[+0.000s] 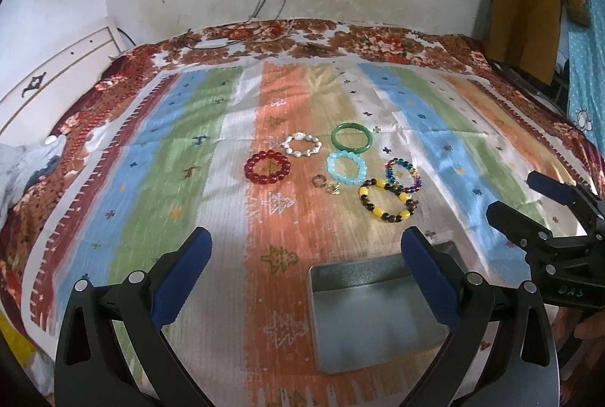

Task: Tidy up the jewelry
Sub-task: 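Move both tools from beside the silver tin toward the row of bracelets, then lower right tool over multicolour bracelet while left tool lowers over red bead bracelet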

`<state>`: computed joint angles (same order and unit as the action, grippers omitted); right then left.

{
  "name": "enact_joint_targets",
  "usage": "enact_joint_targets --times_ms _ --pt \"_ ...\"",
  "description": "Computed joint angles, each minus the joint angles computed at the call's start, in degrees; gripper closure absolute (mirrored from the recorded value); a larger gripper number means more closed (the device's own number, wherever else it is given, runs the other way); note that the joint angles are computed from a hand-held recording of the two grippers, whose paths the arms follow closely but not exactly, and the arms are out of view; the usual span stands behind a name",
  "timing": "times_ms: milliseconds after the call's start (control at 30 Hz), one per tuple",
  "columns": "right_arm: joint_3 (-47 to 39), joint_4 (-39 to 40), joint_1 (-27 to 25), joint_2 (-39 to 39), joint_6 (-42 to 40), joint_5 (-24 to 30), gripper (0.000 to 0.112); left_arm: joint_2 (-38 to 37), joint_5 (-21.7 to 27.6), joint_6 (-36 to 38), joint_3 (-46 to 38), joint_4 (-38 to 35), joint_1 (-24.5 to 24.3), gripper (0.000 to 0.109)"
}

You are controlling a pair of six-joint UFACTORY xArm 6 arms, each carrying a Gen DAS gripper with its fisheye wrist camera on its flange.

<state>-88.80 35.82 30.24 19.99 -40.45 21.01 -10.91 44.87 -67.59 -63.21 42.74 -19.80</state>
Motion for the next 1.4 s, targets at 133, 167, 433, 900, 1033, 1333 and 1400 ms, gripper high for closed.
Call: enact_joint_targets --times_ms 133,167,433,900,1033,1333,1400 --pt "-2.8 -3.9 -0.4 2.0 4.1 0.4 0.013 1.7 1.6 1.1 -2.2 1.0 0.5 0.011" --pt "-3.5 -4.4 -0.5 2.5 4.8 0.8 0.013 2.1 1.8 1.4 -2.6 0.8 0.6 0.011" --pt "-10.1 -9.3 -0.9 7.1 9.5 3.8 0.013 5.1 1.8 5.5 -5.8 -2.8 3.3 0.011" --pt "-28.2 -17.8 -1.9 18.4 17.2 14.8 0.013 11.3 1.4 12.5 -11.8 -10.9 10.3 0.011" --pt "-32.8 -19.9 -1.9 21.3 18.7 16.6 0.013 11.9 1.0 12.6 -12.3 -11.7 11.6 0.011" --pt "-46.5 -22.3 -2.5 29.4 21.5 22.7 0.013 14.6 1.1 13.5 -15.1 -12.5 13.7 0.011" --pt "-52.7 -23.3 -2.5 33.0 22.6 25.7 0.013 15.6 1.4 14.0 -16.1 -13.1 14.1 0.011"
